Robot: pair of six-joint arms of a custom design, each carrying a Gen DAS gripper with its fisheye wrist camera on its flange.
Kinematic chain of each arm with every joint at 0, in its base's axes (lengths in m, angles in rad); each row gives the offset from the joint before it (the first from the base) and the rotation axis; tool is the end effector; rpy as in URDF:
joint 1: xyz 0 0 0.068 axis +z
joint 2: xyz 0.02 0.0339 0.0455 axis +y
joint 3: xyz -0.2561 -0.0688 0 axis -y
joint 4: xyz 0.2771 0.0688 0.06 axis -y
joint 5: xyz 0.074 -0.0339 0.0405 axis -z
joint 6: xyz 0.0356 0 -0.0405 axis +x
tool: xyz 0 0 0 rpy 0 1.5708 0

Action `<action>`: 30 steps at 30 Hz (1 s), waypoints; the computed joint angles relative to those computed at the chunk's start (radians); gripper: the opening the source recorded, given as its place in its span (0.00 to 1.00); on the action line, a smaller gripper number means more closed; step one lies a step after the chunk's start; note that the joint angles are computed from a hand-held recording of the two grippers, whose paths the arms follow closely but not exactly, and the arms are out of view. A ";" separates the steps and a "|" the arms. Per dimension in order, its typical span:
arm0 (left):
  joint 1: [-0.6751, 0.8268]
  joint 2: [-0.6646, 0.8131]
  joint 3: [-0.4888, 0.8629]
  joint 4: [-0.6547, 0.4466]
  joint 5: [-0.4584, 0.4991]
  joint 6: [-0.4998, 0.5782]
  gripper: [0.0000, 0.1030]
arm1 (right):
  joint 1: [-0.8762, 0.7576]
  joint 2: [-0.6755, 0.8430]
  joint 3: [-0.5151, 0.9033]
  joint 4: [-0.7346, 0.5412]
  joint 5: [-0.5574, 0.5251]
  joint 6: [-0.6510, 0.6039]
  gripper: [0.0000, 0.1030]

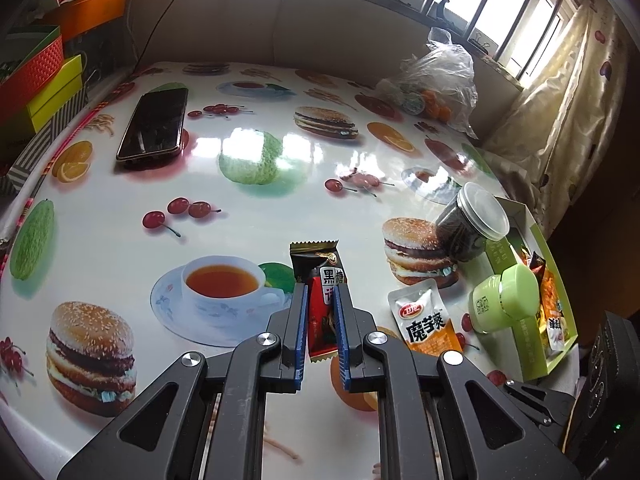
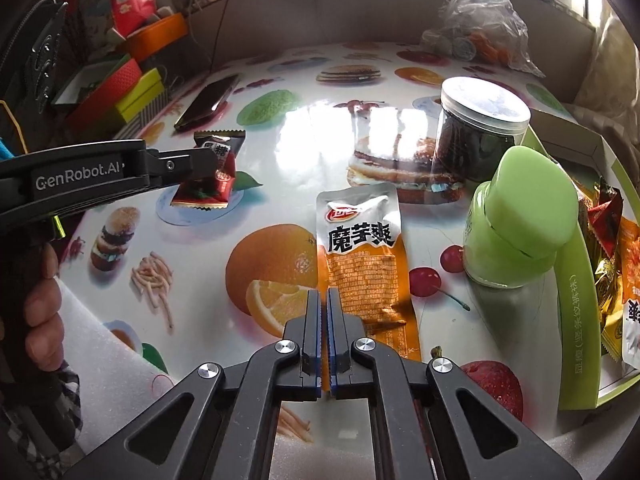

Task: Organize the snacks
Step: 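Lift the red packet with the left tool while the right tool grasps the orange pouch, then carry the red packet with the left tool while the right tool carries the orange pouch to the box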

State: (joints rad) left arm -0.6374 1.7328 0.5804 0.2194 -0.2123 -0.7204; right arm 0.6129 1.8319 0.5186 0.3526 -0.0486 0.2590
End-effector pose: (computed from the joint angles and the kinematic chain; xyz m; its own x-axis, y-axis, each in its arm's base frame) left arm 0.2403 -0.1686 0.0500 -0.8025 -0.2082 -0.5592 -0.0645 0.9619 -0.2656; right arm 0.2260 0.1610 0.0184 -0.8010 -0.2506 -0.5436 -0.4057 0.8950 0.1852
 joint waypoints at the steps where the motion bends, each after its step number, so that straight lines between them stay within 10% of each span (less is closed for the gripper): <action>1: -0.001 0.002 0.001 -0.002 -0.001 -0.001 0.13 | 0.002 -0.007 -0.004 0.001 0.005 -0.002 0.03; 30: -0.068 -0.115 0.016 -0.088 -0.074 0.002 0.13 | -0.094 -0.342 -0.165 0.030 -0.152 -0.032 0.01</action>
State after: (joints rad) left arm -0.7057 1.6178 0.5961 0.1311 -0.2864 -0.7186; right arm 0.5191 1.4901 0.3541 0.3830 -0.2011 0.2275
